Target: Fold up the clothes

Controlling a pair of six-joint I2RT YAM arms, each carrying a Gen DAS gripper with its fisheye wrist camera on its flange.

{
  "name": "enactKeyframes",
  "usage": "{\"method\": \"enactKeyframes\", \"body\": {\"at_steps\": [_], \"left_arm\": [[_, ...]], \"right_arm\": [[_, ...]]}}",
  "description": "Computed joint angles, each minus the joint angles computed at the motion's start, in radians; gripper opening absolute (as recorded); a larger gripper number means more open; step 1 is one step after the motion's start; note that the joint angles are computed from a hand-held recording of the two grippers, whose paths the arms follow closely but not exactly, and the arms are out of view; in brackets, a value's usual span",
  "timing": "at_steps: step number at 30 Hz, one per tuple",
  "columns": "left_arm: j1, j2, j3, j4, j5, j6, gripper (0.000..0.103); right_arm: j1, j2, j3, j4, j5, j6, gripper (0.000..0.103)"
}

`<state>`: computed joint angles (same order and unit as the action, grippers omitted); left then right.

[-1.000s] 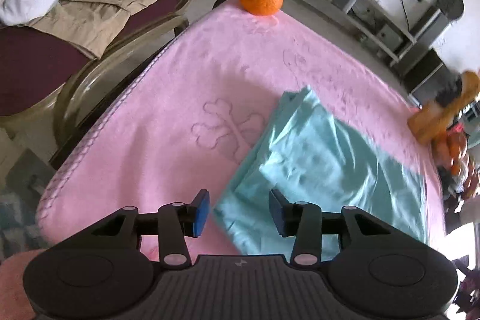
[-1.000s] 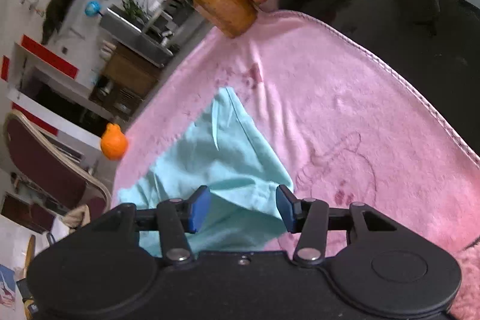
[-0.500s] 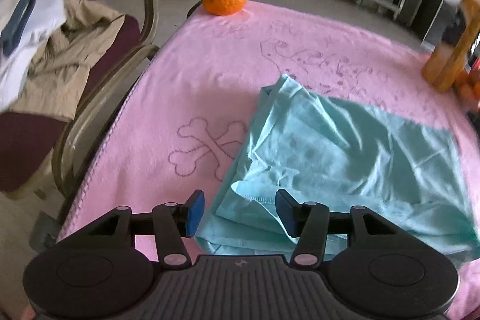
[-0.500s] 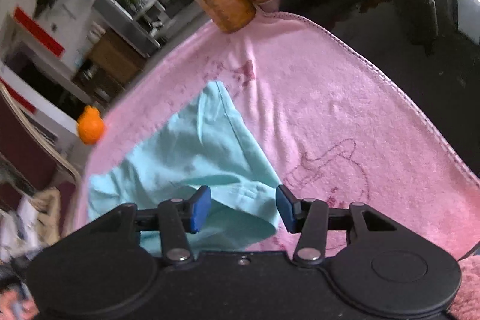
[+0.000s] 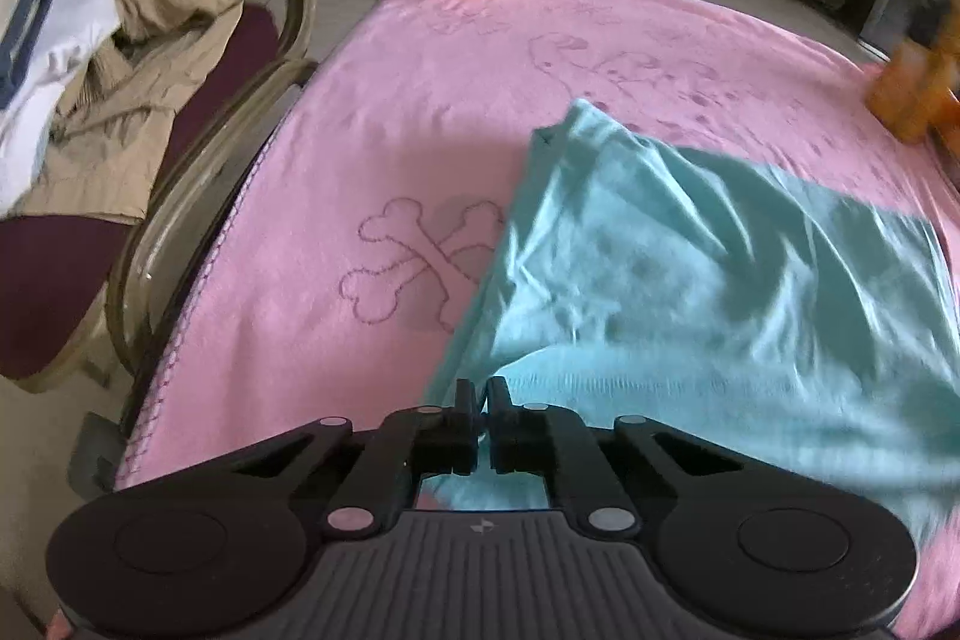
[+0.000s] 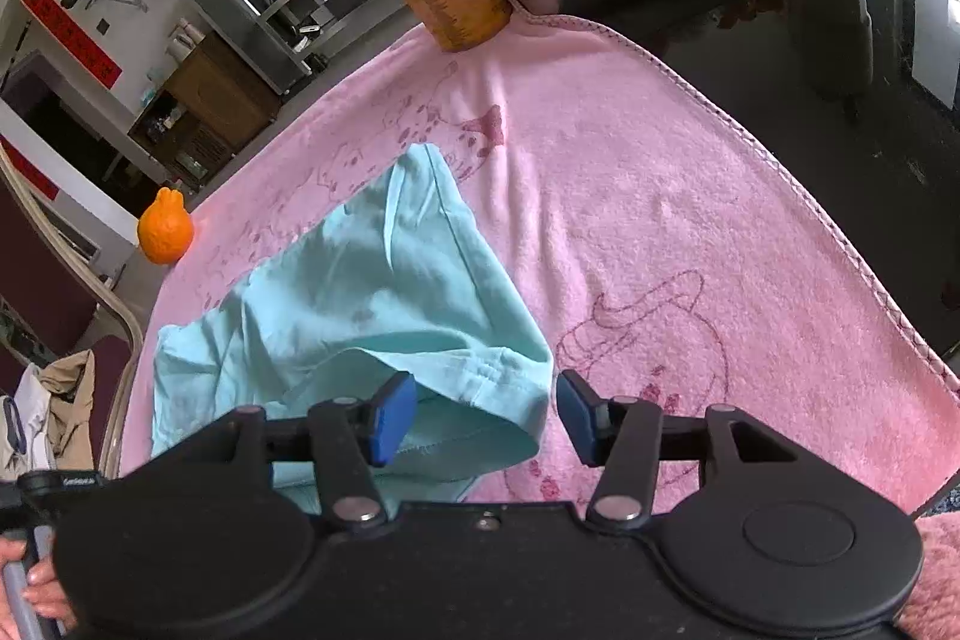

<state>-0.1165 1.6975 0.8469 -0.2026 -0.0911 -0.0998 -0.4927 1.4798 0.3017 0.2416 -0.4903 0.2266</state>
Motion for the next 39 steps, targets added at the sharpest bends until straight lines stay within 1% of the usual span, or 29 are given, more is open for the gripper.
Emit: {"method": "enactKeyframes", "body": {"at_steps": [2, 4, 5, 6, 7, 9, 10, 13, 15, 16, 17, 22, 23, 25, 28, 30, 33, 39], "left_arm": [[0.002, -0.057, -0.071, -0.002, -0.014, 0.067, 0.004], [0.017, -0.113, -0.139, -0.01, -0.037, 0.13, 0.013], [0.045, -0.151, -0.175, -0.006, -0.016, 0.155, 0.016], [0.081, -0.191, -0.203, -0.004, 0.019, 0.171, 0.022], [0.12, -0.228, -0.224, 0.0, 0.061, 0.175, 0.028], [0.188, -0.289, -0.253, 0.017, 0.139, 0.165, 0.029], [0.205, -0.308, -0.263, 0.031, 0.157, 0.156, 0.03], [0.19, -0.318, -0.279, 0.076, 0.143, 0.148, 0.037], [0.182, -0.303, -0.3, 0.134, 0.146, 0.15, 0.038], [0.18, -0.29, -0.31, 0.165, 0.15, 0.146, 0.038], [0.181, -0.273, -0.316, 0.188, 0.156, 0.137, 0.038], [0.233, -0.242, -0.322, 0.226, 0.239, 0.096, 0.038], [0.244, -0.243, -0.325, 0.234, 0.255, 0.09, 0.038], [0.254, -0.232, -0.32, 0.233, 0.268, 0.08, 0.038], [0.236, -0.237, -0.321, 0.233, 0.247, 0.084, 0.038], [0.214, -0.252, -0.33, 0.246, 0.227, 0.097, 0.04], [0.153, -0.245, -0.318, 0.259, 0.169, 0.11, 0.041], [-0.012, -0.179, -0.284, 0.283, -0.029, 0.186, 0.04]], "right_arm": [[-0.002, -0.008, -0.001, -0.009, 0.001, -0.004, 0.051], [-0.012, -0.016, 0.0, -0.026, -0.008, -0.013, 0.053], [-0.019, -0.018, 0.001, -0.034, -0.018, -0.019, 0.054], [-0.025, -0.021, 0.002, -0.042, -0.027, -0.026, 0.059], [-0.03, -0.024, 0.001, -0.045, -0.034, -0.03, 0.06], [-0.026, -0.032, -0.005, -0.039, -0.031, -0.031, 0.06], [-0.021, -0.035, -0.007, -0.039, -0.025, -0.03, 0.06], [-0.001, -0.055, -0.017, -0.034, 0.013, -0.023, 0.059], [0.015, -0.078, -0.028, -0.034, 0.059, -0.019, 0.056], [0.02, -0.088, -0.033, -0.033, 0.075, -0.019, 0.047], [0.021, -0.098, -0.038, -0.032, 0.082, -0.023, 0.045], [0.029, -0.113, -0.043, -0.04, 0.1, -0.059, 0.043], [0.043, -0.107, -0.04, -0.038, 0.113, -0.066, 0.043], [0.103, -0.098, -0.04, -0.026, 0.176, -0.072, 0.044], [0.214, -0.059, -0.019, -0.022, 0.322, -0.075, 0.045], [0.257, -0.04, -0.015, -0.012, 0.387, -0.057, 0.045], [0.253, -0.046, -0.023, 0.001, 0.383, -0.045, 0.045], [0.242, -0.062, -0.032, 0.002, 0.378, -0.035, 0.045]]}}
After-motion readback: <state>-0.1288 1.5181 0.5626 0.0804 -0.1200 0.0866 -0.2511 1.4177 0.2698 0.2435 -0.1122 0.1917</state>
